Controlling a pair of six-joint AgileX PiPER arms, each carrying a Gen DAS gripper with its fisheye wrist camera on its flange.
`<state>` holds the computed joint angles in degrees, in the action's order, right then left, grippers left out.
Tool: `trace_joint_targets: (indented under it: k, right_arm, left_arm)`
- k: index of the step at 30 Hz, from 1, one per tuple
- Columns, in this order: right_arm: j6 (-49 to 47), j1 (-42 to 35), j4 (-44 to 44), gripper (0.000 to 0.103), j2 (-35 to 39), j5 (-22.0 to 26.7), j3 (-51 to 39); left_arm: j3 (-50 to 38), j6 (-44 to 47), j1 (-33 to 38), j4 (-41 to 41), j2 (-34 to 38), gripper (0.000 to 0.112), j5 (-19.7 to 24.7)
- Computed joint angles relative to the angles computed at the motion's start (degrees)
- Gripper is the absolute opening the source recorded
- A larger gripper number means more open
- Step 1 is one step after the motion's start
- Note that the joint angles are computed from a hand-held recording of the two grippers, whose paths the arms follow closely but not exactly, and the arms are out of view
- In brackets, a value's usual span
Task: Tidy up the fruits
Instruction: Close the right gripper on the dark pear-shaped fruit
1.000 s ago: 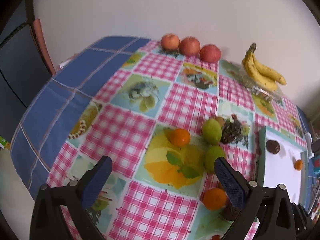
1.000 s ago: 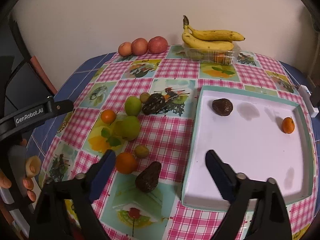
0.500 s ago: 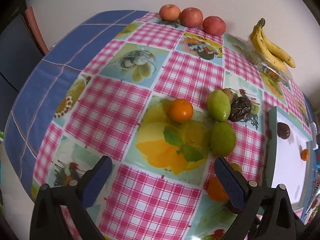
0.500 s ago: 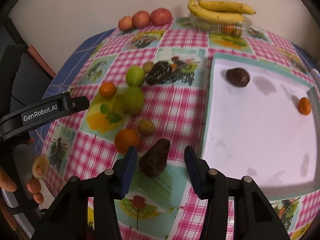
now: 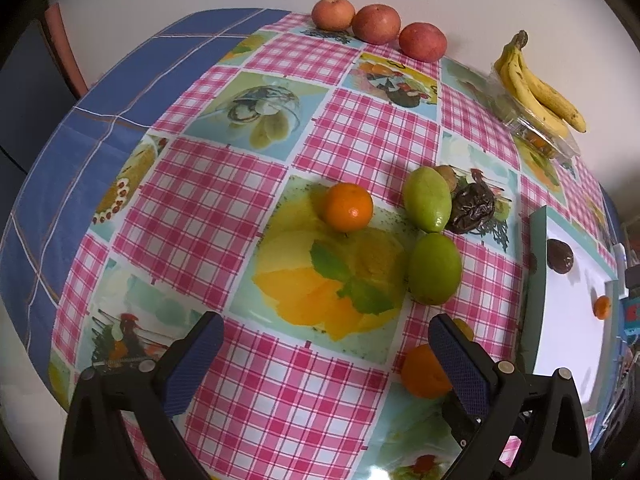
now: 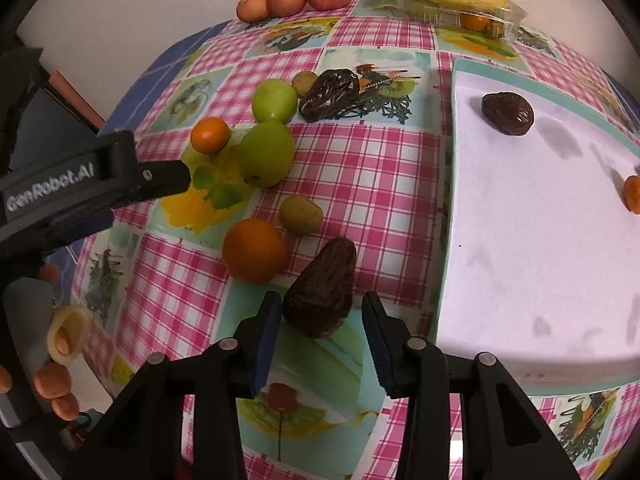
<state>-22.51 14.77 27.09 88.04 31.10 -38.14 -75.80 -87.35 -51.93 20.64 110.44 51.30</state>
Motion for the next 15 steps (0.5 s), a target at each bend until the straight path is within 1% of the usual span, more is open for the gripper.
trace_joint_targets:
  k: [8, 10, 15]
  right_arm:
    - [-1.15, -0.43, 1.57, 0.039, 1.43, -1.23, -0.14]
    - [-1.43, -0.82, 1.66, 0.037, 1.33, -1.26, 0.01]
    - [-2.99, -2.93, 2.01, 0.037, 0.21, -0.25, 0.60]
  left_arm:
    - [-0.57, 1.88, 0.12, -2.55, 1.06, 0.103, -1.55]
    - [-0.81, 2.19, 0.14, -3.02, 1.32, 0.103, -1.87]
    - [-1.25, 2.17, -0.01, -3.32, 1.47, 0.103, -1.93]
